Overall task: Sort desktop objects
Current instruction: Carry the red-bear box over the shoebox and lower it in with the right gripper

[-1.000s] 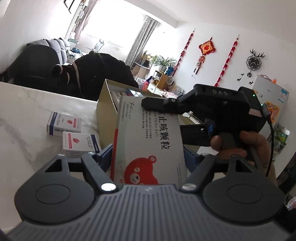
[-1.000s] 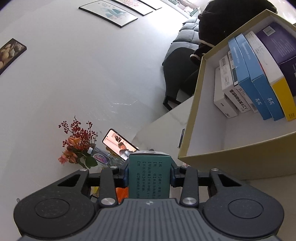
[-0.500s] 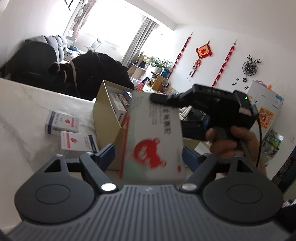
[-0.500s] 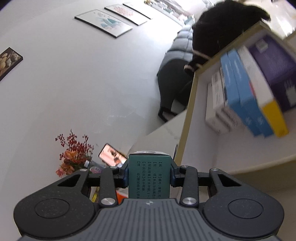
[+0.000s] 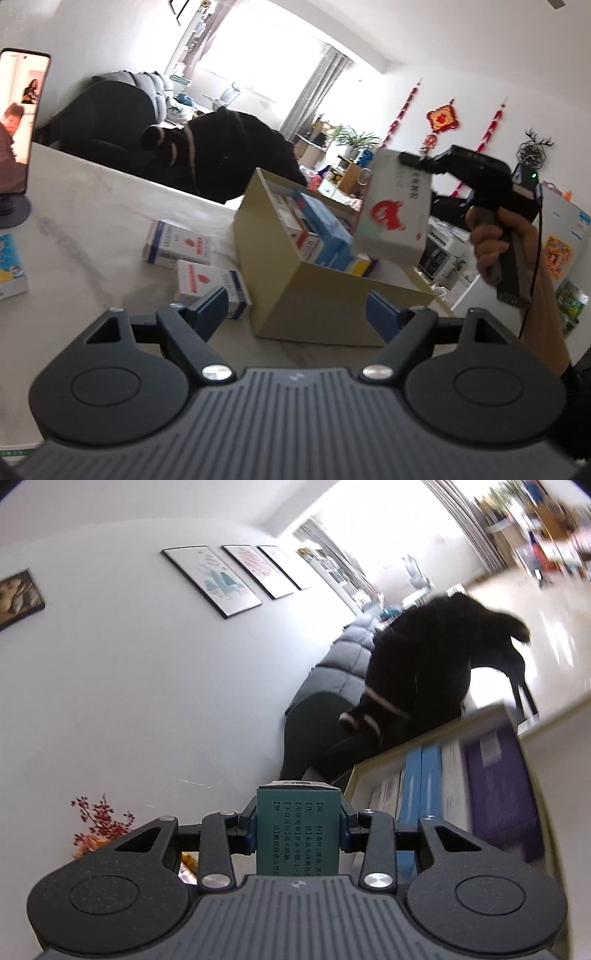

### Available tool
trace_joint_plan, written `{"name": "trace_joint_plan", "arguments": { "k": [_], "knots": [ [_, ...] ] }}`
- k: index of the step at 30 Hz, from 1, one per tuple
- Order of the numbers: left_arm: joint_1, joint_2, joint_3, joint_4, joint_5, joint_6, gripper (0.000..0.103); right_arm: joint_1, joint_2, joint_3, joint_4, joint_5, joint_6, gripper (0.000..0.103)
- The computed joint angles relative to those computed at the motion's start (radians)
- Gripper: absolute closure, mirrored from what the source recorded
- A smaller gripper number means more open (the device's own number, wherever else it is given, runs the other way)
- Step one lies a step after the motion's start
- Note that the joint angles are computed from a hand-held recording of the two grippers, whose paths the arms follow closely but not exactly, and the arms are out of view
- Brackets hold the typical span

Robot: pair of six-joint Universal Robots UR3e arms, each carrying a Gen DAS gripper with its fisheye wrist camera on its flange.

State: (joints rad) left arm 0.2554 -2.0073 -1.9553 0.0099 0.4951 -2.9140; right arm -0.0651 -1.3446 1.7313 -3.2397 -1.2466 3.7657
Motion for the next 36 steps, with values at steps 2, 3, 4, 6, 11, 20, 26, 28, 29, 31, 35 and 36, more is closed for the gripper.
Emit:
{"name": "trace_joint_plan", "arguments": {
  "k": [2,3,4,6,11,20,26,28,29,31,35,36],
  "knots": [
    [0.010,-0.006,0.002,-0.001,0.008,-0.008,0.021,-0.009,0.020,-0.052,0.036,-0.011,-0.078,0.061],
    [0.015,-0.009,0.004,-0.002,0.012,-0.013,0.021,-0.014,0.033,-0.080,0.061,-0.007,-0.124,0.061],
    [0.018,-0.012,0.006,-0.004,0.019,-0.018,0.021,-0.022,0.046,-0.104,0.085,0.004,-0.168,0.061],
    [0.023,-0.014,0.010,-0.009,0.030,-0.027,0.021,-0.037,0.063,-0.139,0.141,0.031,-0.251,0.062],
    [0.032,-0.016,0.015,-0.012,0.047,-0.032,0.020,-0.033,0.139,-0.252,0.282,0.073,-0.433,0.062],
    [0.055,-0.034,0.027,0.078,0.132,-0.076,0.018,0.035,0.180,-0.355,0.532,0.051,-0.645,0.061],
    [0.067,-0.125,0.171,0.186,0.203,-0.223,0.017,0.074,0.219,-0.484,0.700,0.014,-0.744,0.062],
    [0.069,-0.160,0.220,0.218,0.218,-0.279,0.016,0.087,0.244,-0.546,0.764,-0.003,-0.775,0.062],
    [0.070,-0.177,0.242,0.231,0.223,-0.302,0.016,0.094,0.256,-0.576,0.796,-0.012,-0.791,0.062],
    [0.070,-0.206,0.281,0.242,0.238,-0.343,0.016,0.106,0.276,-0.620,0.846,-0.027,-0.820,0.062],
    [0.075,-0.248,0.337,0.247,0.253,-0.405,0.016,0.118,0.307,-0.683,0.920,-0.041,-0.856,0.062],
    [0.082,-0.247,0.326,0.244,0.242,-0.405,0.015,0.121,0.315,-0.697,0.934,-0.045,-0.862,0.062]
  ]
}}
